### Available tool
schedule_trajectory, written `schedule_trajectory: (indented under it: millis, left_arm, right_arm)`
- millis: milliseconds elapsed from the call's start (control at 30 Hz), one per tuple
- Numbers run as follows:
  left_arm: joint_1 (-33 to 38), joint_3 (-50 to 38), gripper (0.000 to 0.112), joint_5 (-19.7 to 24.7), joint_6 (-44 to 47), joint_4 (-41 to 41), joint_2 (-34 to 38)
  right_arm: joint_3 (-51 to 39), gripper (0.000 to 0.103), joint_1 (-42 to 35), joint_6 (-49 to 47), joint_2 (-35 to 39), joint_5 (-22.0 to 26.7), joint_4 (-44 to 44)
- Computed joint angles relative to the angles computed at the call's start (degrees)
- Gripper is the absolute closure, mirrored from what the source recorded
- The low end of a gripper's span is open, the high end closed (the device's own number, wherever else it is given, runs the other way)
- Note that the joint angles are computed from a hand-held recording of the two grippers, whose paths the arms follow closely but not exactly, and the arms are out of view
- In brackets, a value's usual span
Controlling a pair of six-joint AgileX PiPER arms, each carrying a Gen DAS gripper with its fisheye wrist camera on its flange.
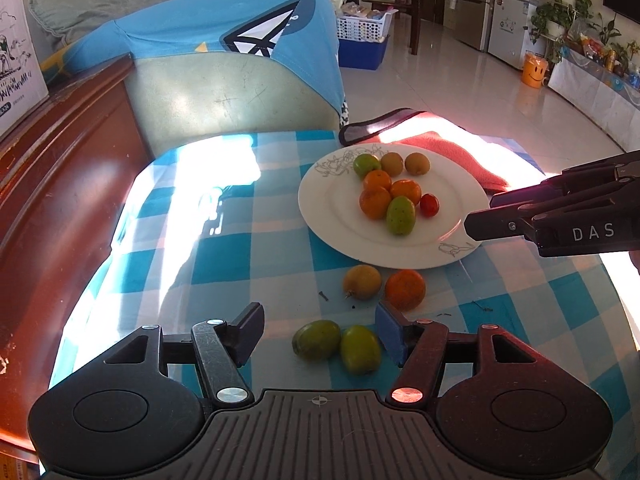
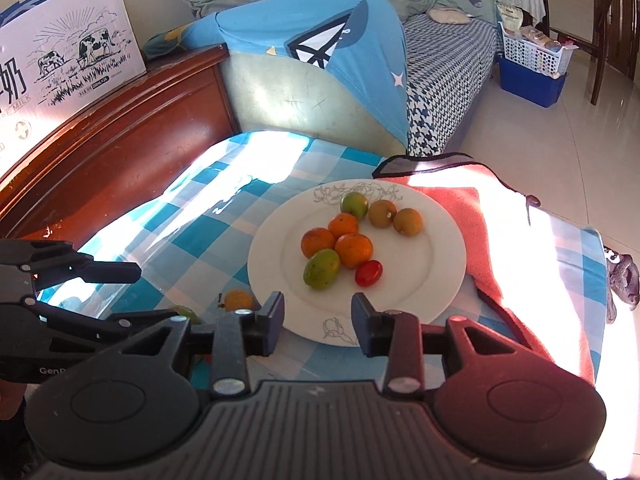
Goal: Organize fruits
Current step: 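Move both open tools back to the fruit pile, then grasp a tangerine with the left tool while the right tool grasps a red cherry tomato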
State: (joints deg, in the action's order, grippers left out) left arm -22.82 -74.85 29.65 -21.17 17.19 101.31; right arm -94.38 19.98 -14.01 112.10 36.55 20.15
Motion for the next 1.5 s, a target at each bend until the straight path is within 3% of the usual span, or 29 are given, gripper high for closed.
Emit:
schedule_trajectory:
  millis: [433,733,1500]
  left_arm:
    - [2.4,9.2,0.051,-1.5,0.0,-0.4,-6.7]
    - [4.3,15.5,0.051,-5.3,8.3,-7.4,-9.8]
    - [1.6,15.8,0.051,-8.5,11.8,-8.4,-6.1]
  right_arm:
    - [6.0,0.065,2.8,-3.3,-3.0,-0.9,2.4]
    - [6.6,0.065,4.7,-4.2,-1.8,0.3,3.6]
    - [1.7,0.066,7.8,-1.6,4.7,-1.5,3.0]
